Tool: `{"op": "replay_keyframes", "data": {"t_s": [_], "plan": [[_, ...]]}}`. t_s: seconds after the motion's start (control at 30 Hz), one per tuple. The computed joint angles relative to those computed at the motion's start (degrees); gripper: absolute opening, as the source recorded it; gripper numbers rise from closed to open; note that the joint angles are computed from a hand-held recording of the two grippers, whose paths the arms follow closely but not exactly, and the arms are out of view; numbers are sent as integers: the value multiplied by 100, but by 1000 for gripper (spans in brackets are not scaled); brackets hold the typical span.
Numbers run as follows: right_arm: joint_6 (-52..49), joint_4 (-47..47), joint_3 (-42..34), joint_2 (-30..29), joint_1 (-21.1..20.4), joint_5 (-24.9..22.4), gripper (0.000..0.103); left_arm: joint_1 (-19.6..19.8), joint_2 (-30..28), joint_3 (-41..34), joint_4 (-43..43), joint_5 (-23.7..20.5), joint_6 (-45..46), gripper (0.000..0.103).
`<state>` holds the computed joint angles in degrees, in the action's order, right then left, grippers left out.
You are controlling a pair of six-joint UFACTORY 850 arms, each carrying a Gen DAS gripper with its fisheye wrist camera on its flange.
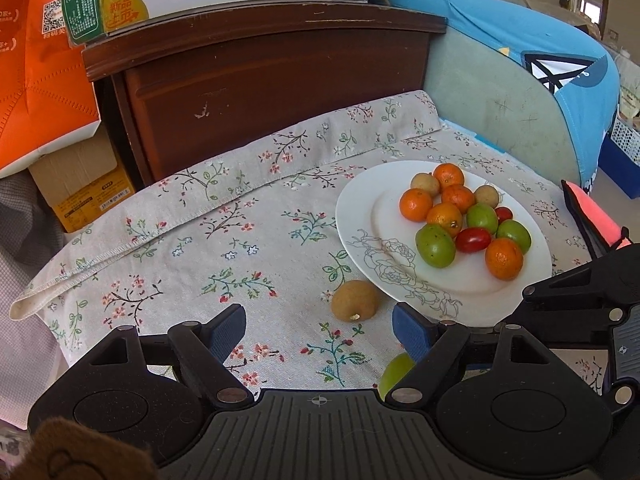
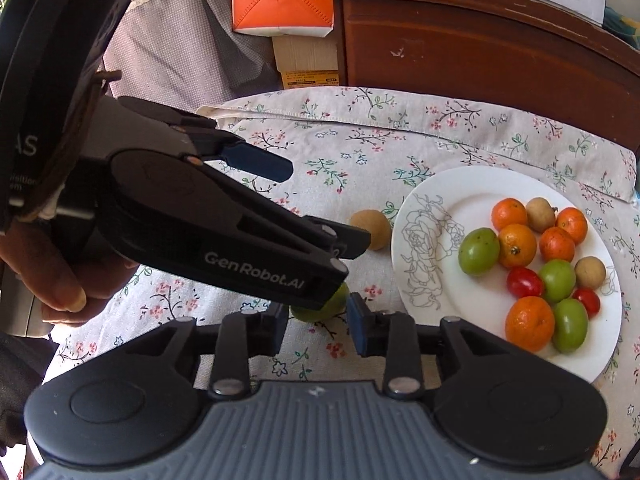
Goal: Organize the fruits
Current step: 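Move the right tool toward the last green fruit while the left tool approaches the last kiwi, then close the right tool on the green fruit while the left tool grasps the kiwi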
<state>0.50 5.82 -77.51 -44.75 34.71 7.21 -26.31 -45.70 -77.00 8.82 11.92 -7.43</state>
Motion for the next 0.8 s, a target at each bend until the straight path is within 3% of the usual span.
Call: {"op": "replay_keyframes", "data": {"t_s": [0.2, 0.47, 0.57, 0.67, 0.8], "plan": [[63, 119, -60, -82, 1, 120, 37, 33, -2, 4, -380, -9, 296, 81], [1561, -1331, -43, -72, -61, -36, 32, -14, -38, -44, -152, -11, 177, 79], [1232, -959, 61, 44, -71, -146, 31, -54, -77, -84, -165, 2, 271, 78], [1802, -1457, 220, 185, -118, -236, 28, -67, -151, -168, 100, -34, 13, 72], [1848, -1348, 444, 350, -168, -276, 26, -107, -267, -283, 287, -94, 128, 64]]}}
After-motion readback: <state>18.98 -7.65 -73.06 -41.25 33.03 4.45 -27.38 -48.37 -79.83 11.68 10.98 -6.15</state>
